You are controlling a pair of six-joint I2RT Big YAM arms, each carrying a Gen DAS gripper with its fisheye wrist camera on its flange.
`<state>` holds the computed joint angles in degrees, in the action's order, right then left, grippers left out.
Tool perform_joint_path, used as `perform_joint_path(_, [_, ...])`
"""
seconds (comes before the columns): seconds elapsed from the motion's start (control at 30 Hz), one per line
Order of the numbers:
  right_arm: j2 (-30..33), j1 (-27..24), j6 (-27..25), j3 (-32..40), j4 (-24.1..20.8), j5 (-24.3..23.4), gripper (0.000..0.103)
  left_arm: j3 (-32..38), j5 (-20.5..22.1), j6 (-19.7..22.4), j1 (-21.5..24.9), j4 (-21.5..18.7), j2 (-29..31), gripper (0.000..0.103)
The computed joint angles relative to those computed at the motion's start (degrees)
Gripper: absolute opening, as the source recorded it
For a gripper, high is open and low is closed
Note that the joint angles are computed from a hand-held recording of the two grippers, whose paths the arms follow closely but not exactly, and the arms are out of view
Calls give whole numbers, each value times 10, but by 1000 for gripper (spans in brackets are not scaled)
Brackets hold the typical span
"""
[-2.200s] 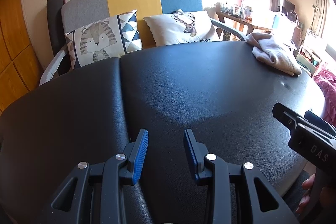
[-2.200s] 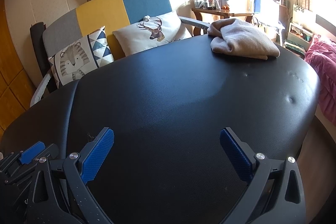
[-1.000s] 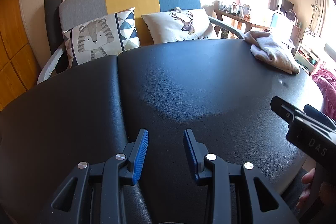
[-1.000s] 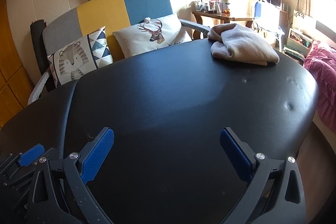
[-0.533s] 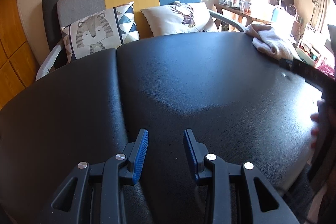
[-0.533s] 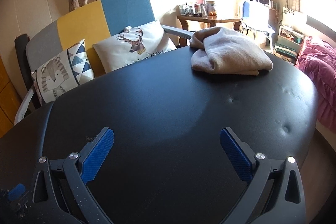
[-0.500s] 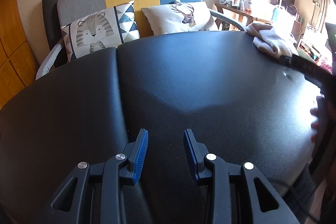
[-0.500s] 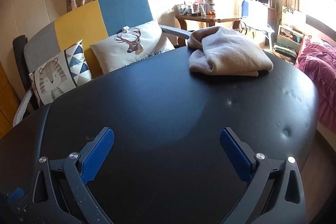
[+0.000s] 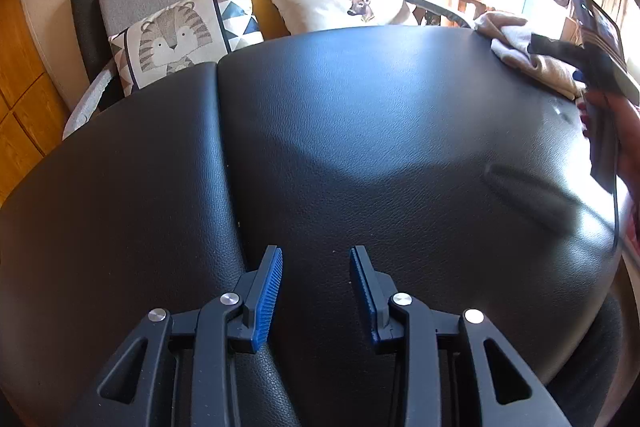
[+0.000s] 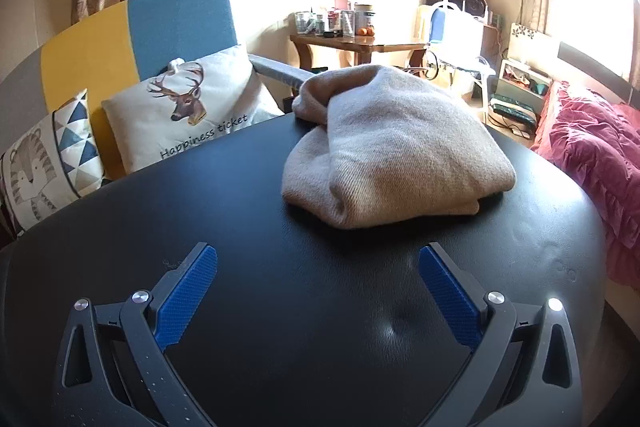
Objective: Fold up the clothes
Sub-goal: 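Move the right tool to the beige sweater and close its fingers on it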
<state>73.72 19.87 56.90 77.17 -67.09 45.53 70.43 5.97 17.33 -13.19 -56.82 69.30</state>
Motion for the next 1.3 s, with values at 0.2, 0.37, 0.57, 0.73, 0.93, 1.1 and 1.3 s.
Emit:
perform_joint_path(0.2, [34,-53,-39,29,4,-19,102,1,-12,-3,7,-3,11,35])
perform_joint_path(0.37, [79,-82,-63,70,-32,-23,95,-1,-12,4,11,6,12,35])
perform_joint_path(0.57, [94,-110,-56,63,-53,-61,44,-1,-1,10,16,14,15,35])
perform_joint_path(0.73, [58,-113,-75,21,-8,-80,30,-6,6,7,19,21,13,35])
perform_joint_path(0.93, [7,-102,-73,-15,44,-113,15,-8,11,4,22,21,10,35])
perform_joint_path(1.1, [-20,-81,-64,-31,64,-116,7,-15,12,9,24,19,1,35])
perform_joint_path(1.3, [3,-84,-54,-7,58,-61,91,-23,10,16,24,24,-7,35])
